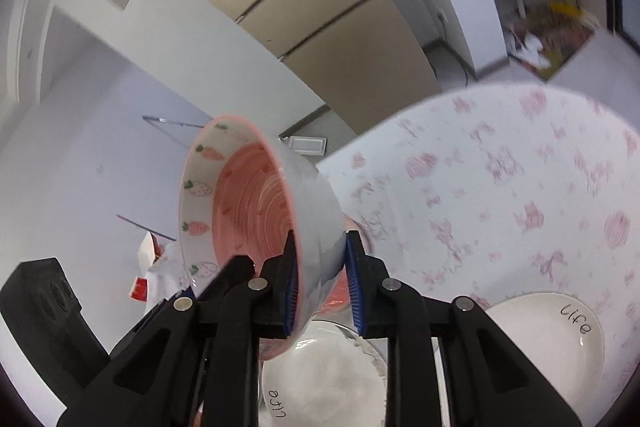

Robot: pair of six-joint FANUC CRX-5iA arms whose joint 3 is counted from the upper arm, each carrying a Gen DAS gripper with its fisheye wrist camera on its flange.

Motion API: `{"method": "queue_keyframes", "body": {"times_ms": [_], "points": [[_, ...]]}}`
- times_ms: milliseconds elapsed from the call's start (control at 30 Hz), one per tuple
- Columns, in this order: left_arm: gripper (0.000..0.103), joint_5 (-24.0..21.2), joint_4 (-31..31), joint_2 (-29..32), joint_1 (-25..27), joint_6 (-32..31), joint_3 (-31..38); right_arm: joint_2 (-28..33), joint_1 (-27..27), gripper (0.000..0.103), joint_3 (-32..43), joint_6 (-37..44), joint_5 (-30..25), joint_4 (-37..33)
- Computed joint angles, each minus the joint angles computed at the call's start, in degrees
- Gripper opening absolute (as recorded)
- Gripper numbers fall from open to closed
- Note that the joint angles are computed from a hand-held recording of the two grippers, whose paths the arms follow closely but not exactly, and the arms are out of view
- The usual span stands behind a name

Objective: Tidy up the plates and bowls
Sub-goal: 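Carry the pink bowl with the right tool over the other pink bowl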

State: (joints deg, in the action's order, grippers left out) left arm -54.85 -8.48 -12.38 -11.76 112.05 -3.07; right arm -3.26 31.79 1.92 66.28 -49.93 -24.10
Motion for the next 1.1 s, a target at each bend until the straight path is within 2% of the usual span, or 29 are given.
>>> {"method": "queue_keyframes", "body": {"times_ms": [67, 133, 233, 400, 500, 600, 1100], "points": [[0.02, 0.85, 2.14, -2.58, 2.75, -1.73, -1.78, -0.08, 1.76, 0.021, 0.47, -0.57, 0.43, 0.44], [0.02, 1.53, 3.43, -5.19, 5.04, -3.72, -3.4, -0.3, 2.11, 0.021, 0.69, 0.78, 0.49, -2.28], [0.02, 1.41, 1.24, -7.3, 5.54, -4.69, -4.3, -0.36, 2.23, 0.021, 0.45, 2.7, 1.8, -6.63], [0.02, 6.43, 8.29, -9.44, 10.09, -11.26, -11.19, -1.08, 5.82, 0.022, -3.03, -0.46, 6.62, -1.78], [0.02, 6.78, 12.79, -7.76, 12.7, -14.28, -13.66, 2.47, 3.24, 0.023, -0.16, 3.21, 2.41, -6.62], [0.02, 6.94, 15.37, -5.95, 14.14, -16.1, -14.78, 5.36, 2.78, 0.023, 1.24, 2.18, 0.46, -6.83], [0.02, 7.37, 15.35, -0.41, 15.04, -17.57, -15.49, 9.48, 6.81, 0.023, 1.12, -5.24, -0.05, 3.58]]}}
